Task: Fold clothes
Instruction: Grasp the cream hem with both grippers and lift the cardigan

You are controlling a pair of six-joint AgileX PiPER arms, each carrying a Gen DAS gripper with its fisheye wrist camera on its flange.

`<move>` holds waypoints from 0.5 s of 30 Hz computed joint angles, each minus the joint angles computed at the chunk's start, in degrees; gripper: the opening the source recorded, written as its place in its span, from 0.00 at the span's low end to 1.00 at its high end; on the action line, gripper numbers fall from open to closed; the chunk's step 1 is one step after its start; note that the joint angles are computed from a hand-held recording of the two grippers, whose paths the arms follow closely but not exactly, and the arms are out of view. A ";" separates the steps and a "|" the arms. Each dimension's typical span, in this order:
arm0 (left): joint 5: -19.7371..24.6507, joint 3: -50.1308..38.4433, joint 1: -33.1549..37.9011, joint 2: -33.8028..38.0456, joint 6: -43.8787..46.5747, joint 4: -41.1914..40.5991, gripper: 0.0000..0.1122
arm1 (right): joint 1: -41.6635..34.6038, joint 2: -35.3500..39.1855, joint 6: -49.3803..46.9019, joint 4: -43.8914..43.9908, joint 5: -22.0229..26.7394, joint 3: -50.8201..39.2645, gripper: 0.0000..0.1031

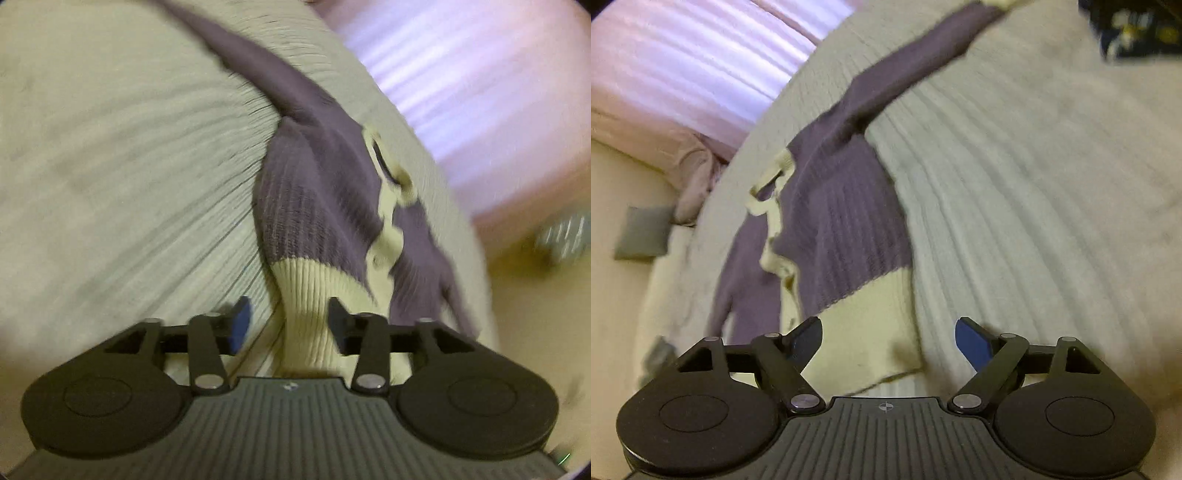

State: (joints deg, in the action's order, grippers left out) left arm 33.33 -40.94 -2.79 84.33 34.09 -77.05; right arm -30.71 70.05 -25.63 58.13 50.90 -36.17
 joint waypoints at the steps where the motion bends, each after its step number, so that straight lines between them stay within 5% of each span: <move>1: 0.11 0.14 -0.05 2.29 2.75 -5.27 0.45 | 1.04 2.82 -2.55 3.25 -0.86 0.53 0.73; 3: 1.36 -0.53 -0.23 6.28 7.17 -13.17 0.44 | 3.44 8.80 -7.60 9.40 -2.42 1.00 0.56; 4: 3.25 -1.82 0.03 8.31 7.92 -14.34 0.38 | 5.67 11.85 -8.95 11.06 -4.16 0.60 0.35; 5: 5.41 -3.77 0.23 10.18 7.31 -13.24 0.29 | 7.34 14.32 -9.24 12.32 -5.26 -0.05 0.18; 6: 7.62 -6.46 0.44 11.85 4.57 -9.85 0.10 | 8.28 15.76 -7.84 12.96 -5.60 -0.83 0.07; 10: 11.36 -17.33 1.05 7.24 -8.39 13.02 0.08 | 8.60 13.12 -1.81 7.83 -3.18 -5.83 0.06; 15: 33.31 -40.19 0.80 1.80 -17.59 41.25 0.12 | -2.80 4.10 11.61 -3.30 17.69 -19.88 0.05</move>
